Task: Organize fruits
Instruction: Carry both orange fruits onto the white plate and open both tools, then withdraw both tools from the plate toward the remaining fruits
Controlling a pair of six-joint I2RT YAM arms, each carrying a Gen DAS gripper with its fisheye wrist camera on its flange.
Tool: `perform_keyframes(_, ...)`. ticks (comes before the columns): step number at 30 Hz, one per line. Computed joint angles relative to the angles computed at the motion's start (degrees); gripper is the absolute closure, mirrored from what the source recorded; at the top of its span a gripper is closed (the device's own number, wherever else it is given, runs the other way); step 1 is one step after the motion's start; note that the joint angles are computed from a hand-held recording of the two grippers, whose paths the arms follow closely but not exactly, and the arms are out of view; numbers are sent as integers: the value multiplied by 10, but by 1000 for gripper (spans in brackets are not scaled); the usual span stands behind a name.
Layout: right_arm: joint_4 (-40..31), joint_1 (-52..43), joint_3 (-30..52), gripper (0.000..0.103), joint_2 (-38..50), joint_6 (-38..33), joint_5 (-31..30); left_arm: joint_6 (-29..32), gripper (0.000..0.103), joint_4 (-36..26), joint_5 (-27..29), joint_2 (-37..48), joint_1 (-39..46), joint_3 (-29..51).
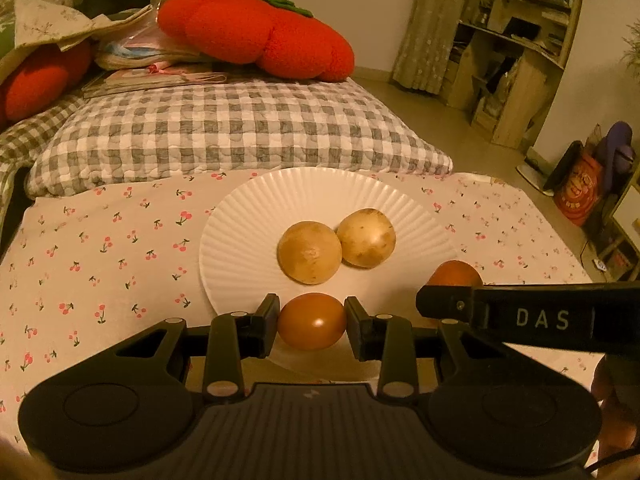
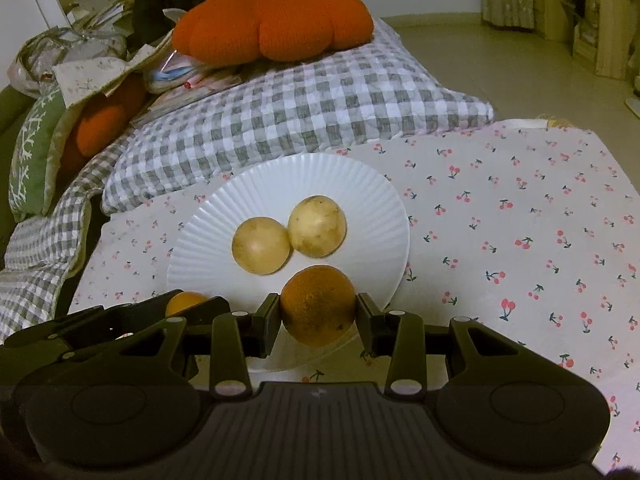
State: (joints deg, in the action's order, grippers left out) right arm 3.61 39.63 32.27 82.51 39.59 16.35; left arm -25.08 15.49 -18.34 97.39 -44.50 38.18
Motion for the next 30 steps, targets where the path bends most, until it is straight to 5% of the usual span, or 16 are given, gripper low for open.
perform_keyframes(20, -1, 1, 10, 64, 17, -5, 3, 23, 79, -10, -2, 25, -1, 14)
perform_keyframes(30, 1, 9, -3, 61, -15, 3, 12, -24, 72, -14, 27, -14, 19, -7)
